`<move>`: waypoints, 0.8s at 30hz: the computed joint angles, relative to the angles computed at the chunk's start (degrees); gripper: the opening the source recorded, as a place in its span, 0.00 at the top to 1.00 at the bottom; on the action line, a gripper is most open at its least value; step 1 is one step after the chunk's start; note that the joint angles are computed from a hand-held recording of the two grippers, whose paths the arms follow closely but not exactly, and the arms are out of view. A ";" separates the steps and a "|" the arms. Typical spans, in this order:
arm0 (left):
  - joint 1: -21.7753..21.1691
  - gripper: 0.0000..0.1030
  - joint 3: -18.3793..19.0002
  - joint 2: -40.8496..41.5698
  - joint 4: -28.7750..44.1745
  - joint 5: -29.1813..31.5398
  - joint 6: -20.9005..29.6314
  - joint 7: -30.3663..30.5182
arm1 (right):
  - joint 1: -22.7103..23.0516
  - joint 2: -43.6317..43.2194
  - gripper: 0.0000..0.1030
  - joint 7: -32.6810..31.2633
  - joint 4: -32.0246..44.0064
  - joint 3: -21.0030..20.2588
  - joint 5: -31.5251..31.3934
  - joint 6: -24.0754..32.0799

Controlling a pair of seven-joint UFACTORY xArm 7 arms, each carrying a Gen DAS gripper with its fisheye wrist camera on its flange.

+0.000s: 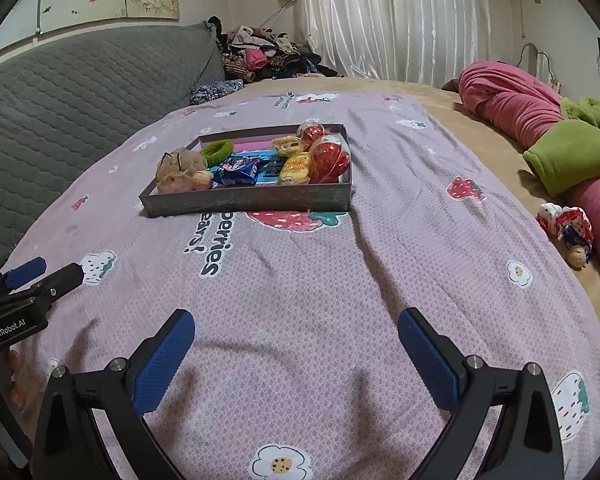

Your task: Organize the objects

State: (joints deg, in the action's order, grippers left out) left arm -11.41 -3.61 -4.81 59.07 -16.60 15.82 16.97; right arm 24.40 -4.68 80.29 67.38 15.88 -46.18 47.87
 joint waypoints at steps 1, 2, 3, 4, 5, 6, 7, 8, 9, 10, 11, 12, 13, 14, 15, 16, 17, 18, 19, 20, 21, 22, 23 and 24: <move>0.10 0.09 -0.09 0.00 -0.05 0.47 -0.03 -0.43 | 0.00 0.04 0.01 -0.17 0.03 -0.02 0.05 0.11; 0.11 0.09 -0.13 0.03 -0.05 0.64 -0.11 -0.60 | 0.02 0.03 0.00 -0.16 -0.01 -0.02 0.00 0.14; -0.02 0.09 -0.04 0.07 -0.02 0.17 -0.10 -0.05 | 0.02 0.10 0.00 -0.27 0.02 -0.05 0.11 0.12; -0.06 0.09 0.01 0.02 -0.09 -0.10 -0.30 0.23 | 0.03 0.18 0.01 -0.52 0.03 -0.11 0.45 0.18; -0.11 0.09 0.01 -0.05 -0.23 -0.25 -0.57 0.43 | 0.03 0.17 0.01 -0.48 -0.08 -0.14 0.48 0.20; -0.17 0.09 -0.01 -0.09 -0.26 -0.25 -0.58 0.68 | 0.02 0.15 0.01 -0.50 -0.24 -0.19 0.56 0.05; -0.23 0.09 0.03 -0.09 -0.26 -0.45 -0.59 0.93 | 0.03 0.22 0.00 -0.68 -0.33 -0.23 0.85 -0.03; -0.26 0.09 0.07 -0.11 -0.28 -0.67 -0.55 1.11 | 0.02 0.25 0.00 -0.85 -0.41 -0.27 1.07 -0.04; -0.37 0.09 0.22 -0.01 -0.11 -1.39 -0.22 1.64 | 0.02 0.30 0.00 -0.89 -0.45 -0.29 1.12 -0.02; -0.46 0.09 0.30 0.00 -0.07 -2.08 -0.15 2.14 | 0.02 0.32 0.00 -0.95 -0.56 -0.33 1.16 -0.17; -0.49 0.09 0.31 0.04 -0.08 -2.44 -0.13 2.41 | 0.01 0.30 0.00 -0.94 -0.65 -0.35 1.15 -0.26; -0.40 0.09 0.24 0.19 0.01 -2.25 -0.05 2.31 | 0.01 0.31 0.00 -0.95 -0.72 -0.35 1.17 -0.23; -0.32 0.09 0.13 0.26 -0.02 -1.96 -0.08 2.06 | 0.02 0.27 0.00 -0.74 -0.86 -0.32 0.97 -0.18; -0.21 0.09 0.03 0.35 -0.03 -1.56 -0.05 1.69 | 0.01 0.25 0.00 -0.54 -0.95 -0.30 0.77 -0.32; 0.07 0.09 -0.18 0.43 -0.09 -0.34 -0.17 0.50 | -0.03 0.25 0.00 -0.57 -1.08 -0.36 0.77 -0.58; 0.27 0.09 -0.33 0.53 -0.14 0.73 -0.36 -0.39 | -0.05 0.29 0.00 -0.51 -1.12 -0.36 0.68 -0.58; 0.35 0.09 -0.40 0.59 -0.24 1.38 -0.57 -0.81 | -0.09 0.41 0.00 -0.52 -1.06 -0.40 0.63 -0.66; 0.38 0.09 -0.43 0.65 -0.37 1.65 -1.00 -1.13 | -0.12 0.44 0.00 -0.51 -1.16 -0.47 0.59 -0.98; 0.29 0.09 -0.38 0.75 -0.28 1.44 -0.87 -0.97 | -0.14 0.54 0.00 -0.54 -1.17 -0.51 0.58 -1.10; 0.26 0.09 -0.36 0.91 -0.14 1.35 -0.75 -0.89 | -0.12 0.62 0.00 -0.60 -1.14 -0.52 0.65 -1.04; 0.37 0.09 -0.37 0.77 -0.35 1.77 -0.96 -1.15 | -0.10 0.68 0.00 -0.70 -1.15 -0.55 0.67 -1.15; 0.48 0.09 -0.47 0.95 -0.30 2.53 -1.14 -1.73 | -0.07 0.75 0.00 -0.87 -1.16 -0.59 0.79 -1.26; 0.62 0.09 -0.61 1.04 -0.39 3.51 -1.46 -2.54 | -0.03 0.86 0.00 -0.96 -1.10 -0.60 0.89 -1.19; 0.70 0.09 -0.73 1.14 -0.47 4.36 -1.76 -3.17 | 0.00 0.92 0.00 -1.05 -1.08 -0.63 0.92 -1.24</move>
